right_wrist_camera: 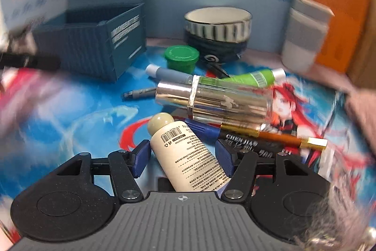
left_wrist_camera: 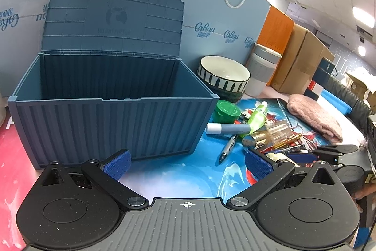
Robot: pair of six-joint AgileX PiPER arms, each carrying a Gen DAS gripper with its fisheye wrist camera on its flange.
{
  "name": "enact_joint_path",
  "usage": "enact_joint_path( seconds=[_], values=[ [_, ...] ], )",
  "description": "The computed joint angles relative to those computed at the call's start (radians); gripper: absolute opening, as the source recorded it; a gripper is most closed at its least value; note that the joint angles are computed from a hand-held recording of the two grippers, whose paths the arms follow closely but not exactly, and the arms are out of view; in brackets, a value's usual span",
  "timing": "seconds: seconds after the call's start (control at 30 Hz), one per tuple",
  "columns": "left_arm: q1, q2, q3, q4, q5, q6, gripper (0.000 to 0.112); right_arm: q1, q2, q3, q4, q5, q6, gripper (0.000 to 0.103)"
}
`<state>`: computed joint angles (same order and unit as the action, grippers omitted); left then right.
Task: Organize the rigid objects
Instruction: 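Lower the right gripper onto the cream lotion bottle and close it, then carry the lotion bottle into the blue box and open the right gripper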
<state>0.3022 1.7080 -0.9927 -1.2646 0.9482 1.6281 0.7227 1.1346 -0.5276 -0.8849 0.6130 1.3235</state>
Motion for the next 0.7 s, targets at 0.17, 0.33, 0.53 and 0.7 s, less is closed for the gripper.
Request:
enact_joint_path(
  seconds=[0.17,0.33,0.53,0.7],
  values=[
    [0.010,-0.001,-0.009,0.004,0.020,-0.009,0.103,0.086,0.126,-0.133,0.045,0.197,0.258,0.059],
    [0.020,0.004,-0.027,0.016,0.044,-0.034,0.103,0.060,0.140,-0.178,0.133,0.198,0.341,0.061],
    [0.046,0.003,-0.044,0.006,0.086,-0.042,0.103,0.040,0.210,-0.227,0.141,0.232,0.259,0.066],
    [0.092,0.017,-0.087,-0.018,0.153,-0.072,0.103,0.083,0.230,-0.237,0.100,0.275,0.314,0.042]
  ],
)
